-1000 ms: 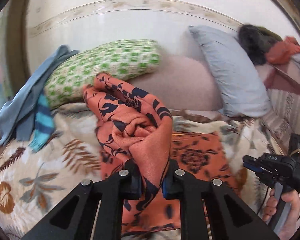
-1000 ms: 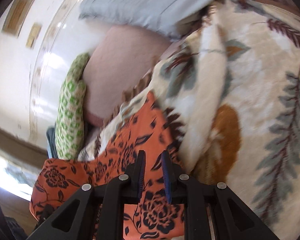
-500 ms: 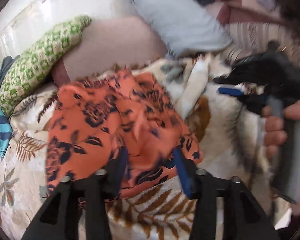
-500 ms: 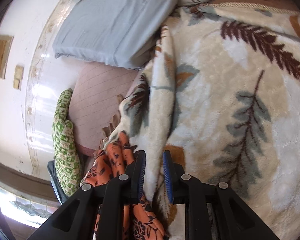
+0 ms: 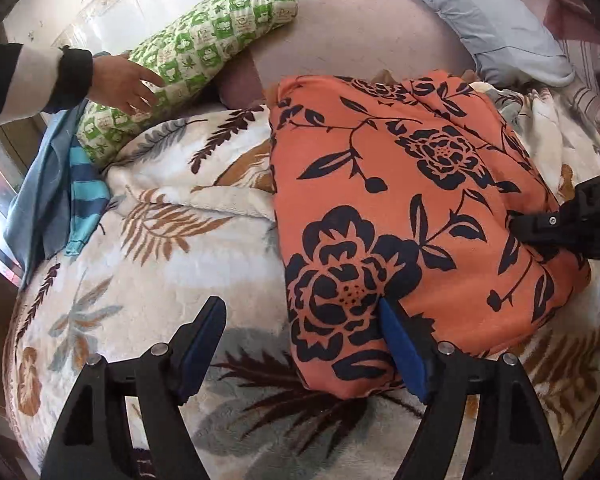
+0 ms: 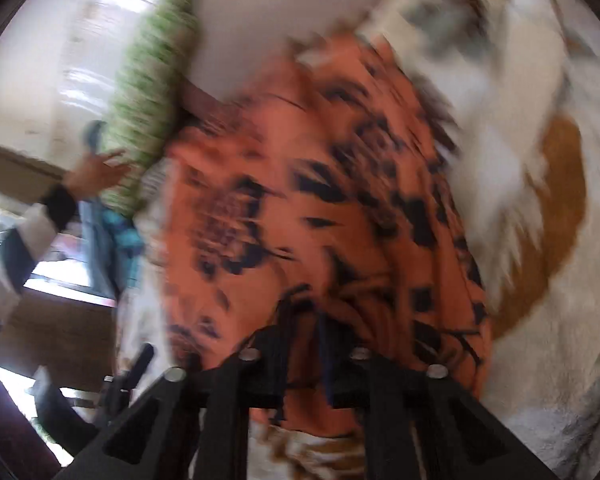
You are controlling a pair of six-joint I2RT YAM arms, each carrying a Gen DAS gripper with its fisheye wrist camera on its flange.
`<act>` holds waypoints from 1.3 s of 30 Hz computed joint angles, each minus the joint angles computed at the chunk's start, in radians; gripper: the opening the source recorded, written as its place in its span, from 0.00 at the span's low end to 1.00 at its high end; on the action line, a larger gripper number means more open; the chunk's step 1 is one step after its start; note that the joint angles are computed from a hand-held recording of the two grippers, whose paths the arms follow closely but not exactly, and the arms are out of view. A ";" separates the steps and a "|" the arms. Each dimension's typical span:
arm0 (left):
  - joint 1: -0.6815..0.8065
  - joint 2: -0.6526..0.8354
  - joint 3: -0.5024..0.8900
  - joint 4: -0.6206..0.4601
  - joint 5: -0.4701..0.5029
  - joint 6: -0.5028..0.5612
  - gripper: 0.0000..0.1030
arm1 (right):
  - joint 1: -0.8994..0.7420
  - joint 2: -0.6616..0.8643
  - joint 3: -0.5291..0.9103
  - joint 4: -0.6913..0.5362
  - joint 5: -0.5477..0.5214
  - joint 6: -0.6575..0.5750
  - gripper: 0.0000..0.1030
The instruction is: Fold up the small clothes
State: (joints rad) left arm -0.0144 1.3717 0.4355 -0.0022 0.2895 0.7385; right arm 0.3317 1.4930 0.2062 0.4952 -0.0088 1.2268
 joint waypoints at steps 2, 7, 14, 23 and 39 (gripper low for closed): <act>0.011 -0.006 0.028 -0.050 0.030 -0.018 0.78 | -0.003 -0.022 -0.077 0.121 0.000 0.050 0.03; 0.001 0.002 0.012 -0.005 0.074 -0.079 0.78 | 0.130 -0.287 0.087 -0.368 0.263 -0.005 0.09; -0.035 0.078 0.053 0.032 0.056 -0.120 0.83 | -0.105 0.016 0.430 -0.394 0.139 -0.264 0.09; -0.032 0.205 0.138 0.008 0.070 -0.181 0.99 | -0.296 0.265 0.564 -0.447 0.067 -0.265 0.01; 0.011 0.266 0.181 -0.178 0.161 -0.162 1.00 | 0.148 -0.073 0.067 -0.228 0.276 0.101 0.05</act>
State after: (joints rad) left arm -0.0037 1.6373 0.6168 -0.1806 0.4506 0.5767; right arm 0.4794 1.4200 0.2730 0.2677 0.2671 1.3281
